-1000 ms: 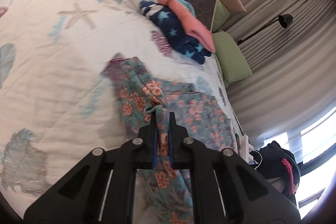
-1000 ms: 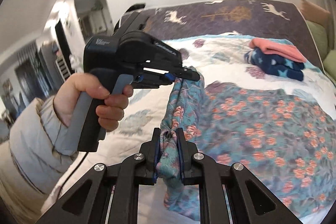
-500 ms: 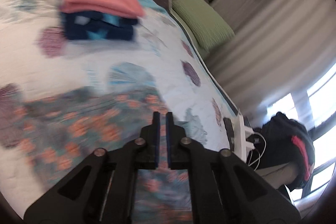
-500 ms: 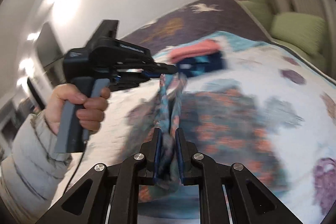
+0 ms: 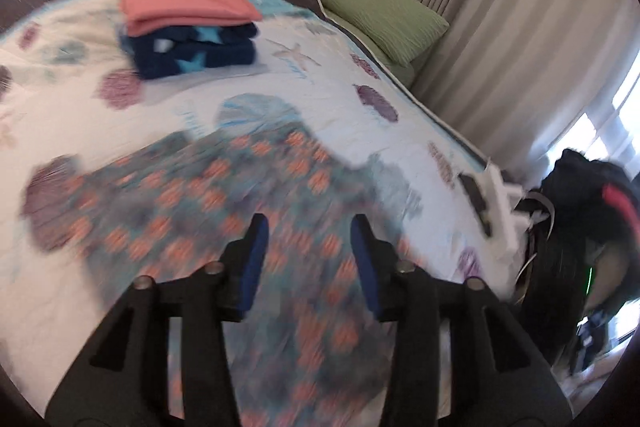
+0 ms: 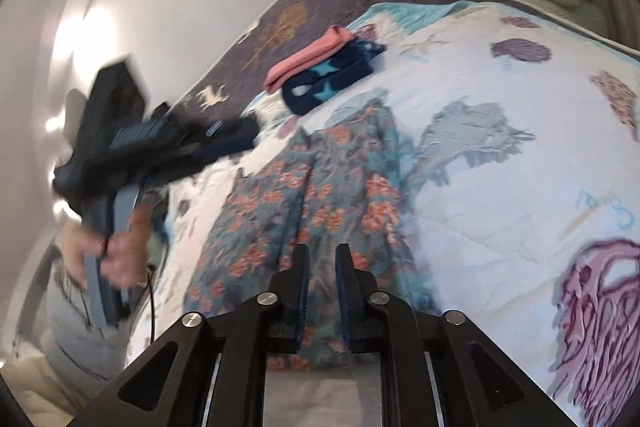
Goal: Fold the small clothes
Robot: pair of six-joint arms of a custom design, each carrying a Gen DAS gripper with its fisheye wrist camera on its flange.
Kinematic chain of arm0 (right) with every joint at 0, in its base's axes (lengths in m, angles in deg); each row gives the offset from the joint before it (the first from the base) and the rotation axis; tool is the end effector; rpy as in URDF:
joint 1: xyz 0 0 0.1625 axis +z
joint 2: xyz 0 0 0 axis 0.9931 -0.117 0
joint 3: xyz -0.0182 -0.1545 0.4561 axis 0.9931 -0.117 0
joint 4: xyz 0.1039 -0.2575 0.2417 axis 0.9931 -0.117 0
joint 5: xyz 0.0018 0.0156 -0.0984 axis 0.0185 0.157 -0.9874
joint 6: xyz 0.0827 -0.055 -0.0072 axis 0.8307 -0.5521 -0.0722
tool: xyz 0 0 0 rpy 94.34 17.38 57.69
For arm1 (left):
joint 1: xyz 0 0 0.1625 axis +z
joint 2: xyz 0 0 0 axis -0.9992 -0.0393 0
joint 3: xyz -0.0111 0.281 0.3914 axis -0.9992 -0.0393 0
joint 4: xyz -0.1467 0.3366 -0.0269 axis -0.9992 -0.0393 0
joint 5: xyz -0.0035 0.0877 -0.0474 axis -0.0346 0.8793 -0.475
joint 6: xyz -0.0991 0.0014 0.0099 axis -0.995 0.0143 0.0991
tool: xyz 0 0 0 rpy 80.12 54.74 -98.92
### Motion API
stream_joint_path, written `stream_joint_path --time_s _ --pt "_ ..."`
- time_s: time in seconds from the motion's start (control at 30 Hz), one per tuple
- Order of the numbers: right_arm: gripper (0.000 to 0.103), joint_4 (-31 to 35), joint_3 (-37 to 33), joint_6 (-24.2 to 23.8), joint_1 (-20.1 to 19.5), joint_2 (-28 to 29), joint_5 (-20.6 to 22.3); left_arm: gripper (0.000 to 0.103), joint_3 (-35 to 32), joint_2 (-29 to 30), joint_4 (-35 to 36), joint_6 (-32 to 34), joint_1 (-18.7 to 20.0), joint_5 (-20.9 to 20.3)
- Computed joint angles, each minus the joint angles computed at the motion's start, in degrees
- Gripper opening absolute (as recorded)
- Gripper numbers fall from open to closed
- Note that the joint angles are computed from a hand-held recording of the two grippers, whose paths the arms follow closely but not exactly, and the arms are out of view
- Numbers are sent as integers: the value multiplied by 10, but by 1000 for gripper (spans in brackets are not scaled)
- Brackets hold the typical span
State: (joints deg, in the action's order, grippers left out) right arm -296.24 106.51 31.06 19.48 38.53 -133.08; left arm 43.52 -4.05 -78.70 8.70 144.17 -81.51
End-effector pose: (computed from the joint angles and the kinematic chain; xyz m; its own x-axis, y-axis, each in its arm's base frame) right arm 0.2098 -0.4461 0.1046 -0.9942 0.0561 0.0915 -0.0401 0.5964 -0.8017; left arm -0.2080 -0.6012 0.2588 -0.6624 0.6893 -0.2936 0.7404 0.6620 -0.1163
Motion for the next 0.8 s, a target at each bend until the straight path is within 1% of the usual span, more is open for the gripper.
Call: stream_joint_path --time_s 0.1,0.13,0.17,0.2,0.27,0.3,0.33,0.37,0.4,0.43,0.5,0.57,0.63,0.7,0.77,0.8 --pt "31 53 5 -5 -13 -30 44 47 74 -57 -24 22 2 -7" --pt "34 88 1 -2 -21 -46 64 49 96 -69 -32 28 1 -9" --pt "36 114 -2 3 -25 -57 79 50 119 -77 -39 35 -2 -8" --pt "40 158 -12 5 -36 -73 104 51 138 -81 -44 40 -6 -3" --pt "44 219 -31 6 -46 -91 130 51 163 -77 -47 50 -14 3" --pt "48 256 -47 8 -50 -101 141 51 171 -71 -52 55 -17 4" --pt "49 297 -64 11 -52 -109 149 51 176 -64 -57 61 -21 8" --pt "52 324 -76 14 -53 -113 151 51 182 -56 -70 67 -24 16" --pt "53 351 -89 18 -51 -117 147 52 184 -49 -81 73 -26 17" --pt "55 374 -101 23 -48 -119 138 56 183 -42 -88 78 -26 15" --pt "56 388 -106 33 -46 -119 127 56 181 -28 -106 86 -28 25" --pt "57 383 -103 33 -46 -117 129 56 178 -16 -115 91 -31 36" --pt "62 361 -91 30 -46 -115 129 56 178 -10 -122 96 -31 37" --pt "65 346 -82 27 -49 -113 130 56 183 -5 -134 111 -32 45" --pt "65 346 -78 26 -54 -115 138 47 197 -8 -155 123 -35 54" --pt "65 350 -79 27 -57 -115 143 36 198 -9 -156 124 -35 54"
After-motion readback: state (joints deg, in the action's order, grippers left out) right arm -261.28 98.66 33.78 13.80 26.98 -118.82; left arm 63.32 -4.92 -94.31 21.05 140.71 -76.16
